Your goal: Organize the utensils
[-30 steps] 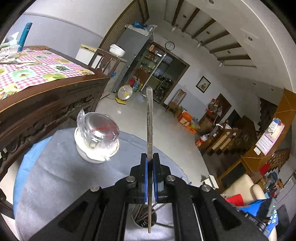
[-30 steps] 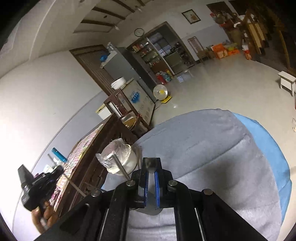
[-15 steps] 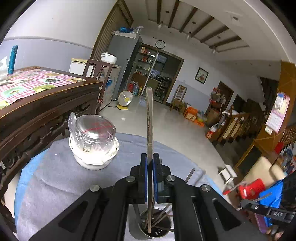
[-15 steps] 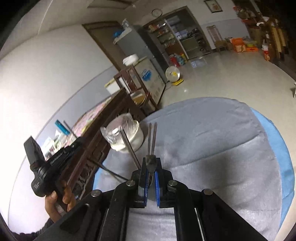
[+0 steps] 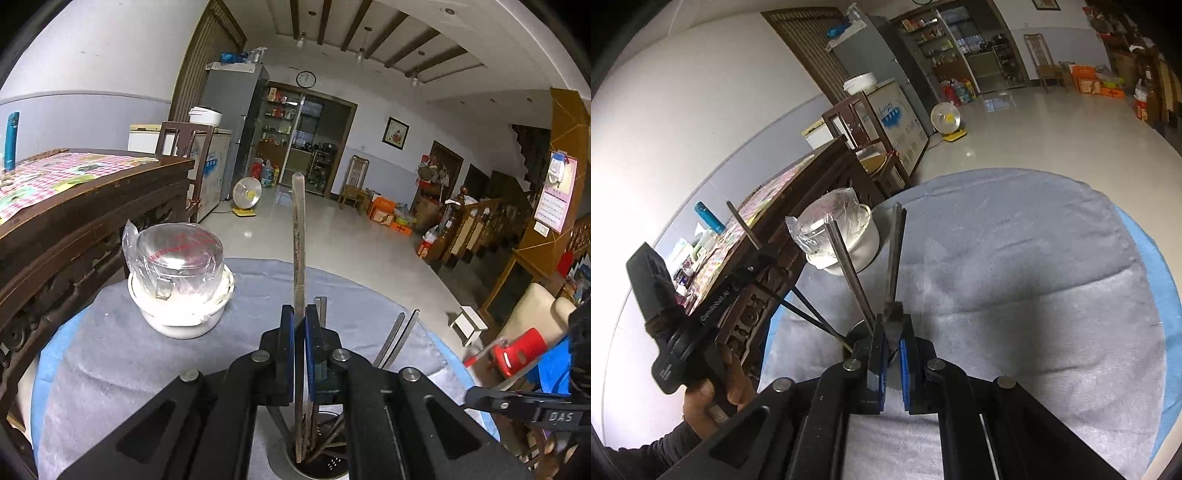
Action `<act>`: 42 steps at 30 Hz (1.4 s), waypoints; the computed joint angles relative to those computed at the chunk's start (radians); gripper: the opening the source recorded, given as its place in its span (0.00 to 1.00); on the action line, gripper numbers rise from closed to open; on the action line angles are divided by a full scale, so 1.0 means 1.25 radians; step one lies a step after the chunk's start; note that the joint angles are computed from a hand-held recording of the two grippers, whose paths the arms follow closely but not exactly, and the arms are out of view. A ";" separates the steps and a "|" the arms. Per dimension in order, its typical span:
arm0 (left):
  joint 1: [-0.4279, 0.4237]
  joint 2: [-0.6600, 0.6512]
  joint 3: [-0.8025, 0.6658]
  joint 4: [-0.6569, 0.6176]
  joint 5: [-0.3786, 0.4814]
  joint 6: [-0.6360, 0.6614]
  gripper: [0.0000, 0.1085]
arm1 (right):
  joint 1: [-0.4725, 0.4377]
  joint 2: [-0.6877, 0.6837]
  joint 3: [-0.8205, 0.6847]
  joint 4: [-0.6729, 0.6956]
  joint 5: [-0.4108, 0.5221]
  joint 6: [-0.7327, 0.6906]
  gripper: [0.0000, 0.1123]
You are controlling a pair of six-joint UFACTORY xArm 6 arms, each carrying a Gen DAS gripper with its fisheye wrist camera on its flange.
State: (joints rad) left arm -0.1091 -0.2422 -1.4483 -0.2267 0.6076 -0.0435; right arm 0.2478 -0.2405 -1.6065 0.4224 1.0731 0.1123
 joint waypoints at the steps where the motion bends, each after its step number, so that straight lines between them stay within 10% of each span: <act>1: -0.001 -0.001 -0.001 -0.004 0.002 0.007 0.05 | 0.003 0.006 -0.003 -0.002 0.000 0.001 0.06; 29: -0.034 -0.043 0.057 -0.013 0.100 0.126 0.05 | 0.020 0.060 -0.003 0.041 0.026 -0.003 0.09; 33: -0.028 -0.066 0.074 -0.004 0.095 0.120 0.52 | 0.010 0.054 0.018 0.076 0.007 0.011 0.10; 36: -0.021 -0.094 0.095 -0.001 0.064 0.120 0.56 | 0.009 0.047 0.022 0.088 -0.003 0.015 0.37; 37: -0.016 -0.097 0.091 -0.010 0.071 0.125 0.57 | 0.012 0.044 0.022 0.078 -0.009 0.023 0.67; 42: 0.009 -0.118 0.088 -0.031 0.091 0.131 0.57 | 0.023 0.028 0.019 0.039 -0.051 0.068 0.72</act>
State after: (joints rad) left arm -0.0983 -0.3896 -1.3381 -0.2650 0.7214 0.1204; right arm 0.2770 -0.2059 -1.5823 0.4717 1.0090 0.1967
